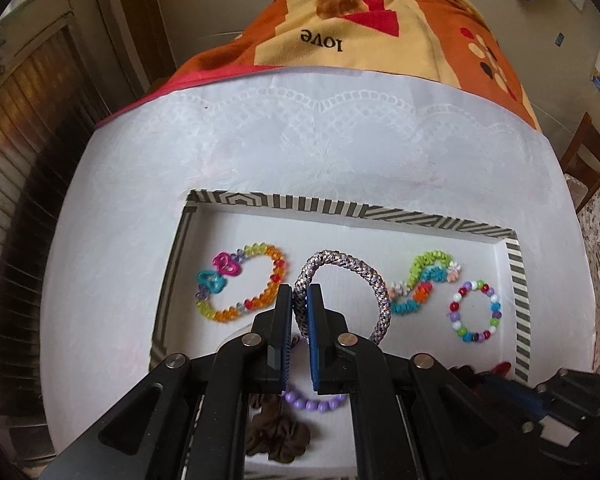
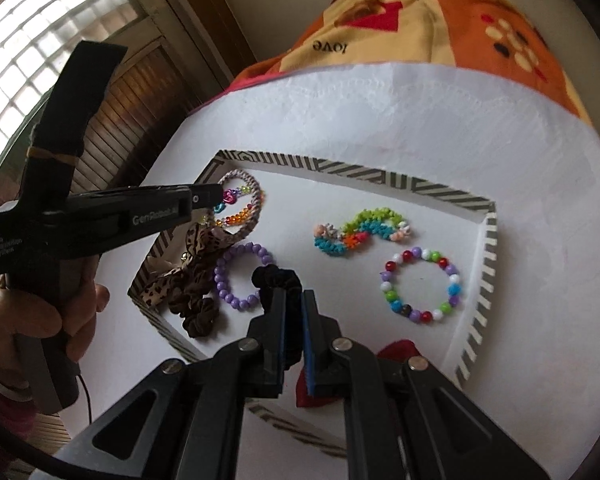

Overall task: Organize jewelry
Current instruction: 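Lower both items into the tray and open both tools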

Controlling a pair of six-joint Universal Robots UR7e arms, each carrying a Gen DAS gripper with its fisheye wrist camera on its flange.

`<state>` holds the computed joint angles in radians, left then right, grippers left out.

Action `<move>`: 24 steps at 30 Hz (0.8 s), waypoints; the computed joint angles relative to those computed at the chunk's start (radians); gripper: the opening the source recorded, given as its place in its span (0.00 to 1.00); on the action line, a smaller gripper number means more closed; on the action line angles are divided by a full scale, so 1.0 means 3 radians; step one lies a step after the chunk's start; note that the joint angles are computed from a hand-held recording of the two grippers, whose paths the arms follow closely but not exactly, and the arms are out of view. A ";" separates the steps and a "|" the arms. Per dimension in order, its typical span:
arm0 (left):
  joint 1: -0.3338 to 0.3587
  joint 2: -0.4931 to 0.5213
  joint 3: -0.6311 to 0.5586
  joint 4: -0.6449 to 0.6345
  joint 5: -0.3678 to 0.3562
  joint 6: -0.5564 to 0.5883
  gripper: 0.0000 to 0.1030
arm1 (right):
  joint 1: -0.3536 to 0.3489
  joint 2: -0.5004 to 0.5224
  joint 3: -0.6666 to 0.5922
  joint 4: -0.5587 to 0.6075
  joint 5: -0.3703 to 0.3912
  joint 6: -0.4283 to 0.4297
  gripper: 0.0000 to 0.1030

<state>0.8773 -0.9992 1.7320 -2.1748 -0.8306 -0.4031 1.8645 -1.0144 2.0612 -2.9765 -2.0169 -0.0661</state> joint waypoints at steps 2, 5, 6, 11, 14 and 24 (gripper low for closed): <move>0.0036 0.0047 -0.0042 -0.0007 -0.0017 0.0004 0.00 | -0.0052 0.0064 -0.0047 0.0027 0.0019 0.0020 0.07; 0.0088 0.0121 -0.0105 -0.0007 -0.0055 -0.0002 0.00 | -0.0101 0.0159 -0.0107 0.0046 -0.0004 0.0031 0.07; 0.0102 0.0142 -0.0120 -0.0002 -0.0066 -0.0006 0.00 | -0.0114 0.0176 -0.0119 0.0050 -0.0007 0.0030 0.07; 0.0177 0.0251 -0.0184 0.0009 -0.0107 -0.0035 0.00 | -0.0182 0.0288 -0.0179 0.0030 -0.0133 0.0066 0.07; 0.0204 0.0303 -0.0206 0.0009 -0.0080 -0.0053 0.00 | -0.0219 0.0330 -0.0193 -0.0021 -0.0162 0.0078 0.07; 0.0245 0.0347 -0.0228 0.0096 -0.0038 -0.0160 0.10 | -0.0266 0.0300 -0.0137 -0.0093 -0.0170 0.0148 0.28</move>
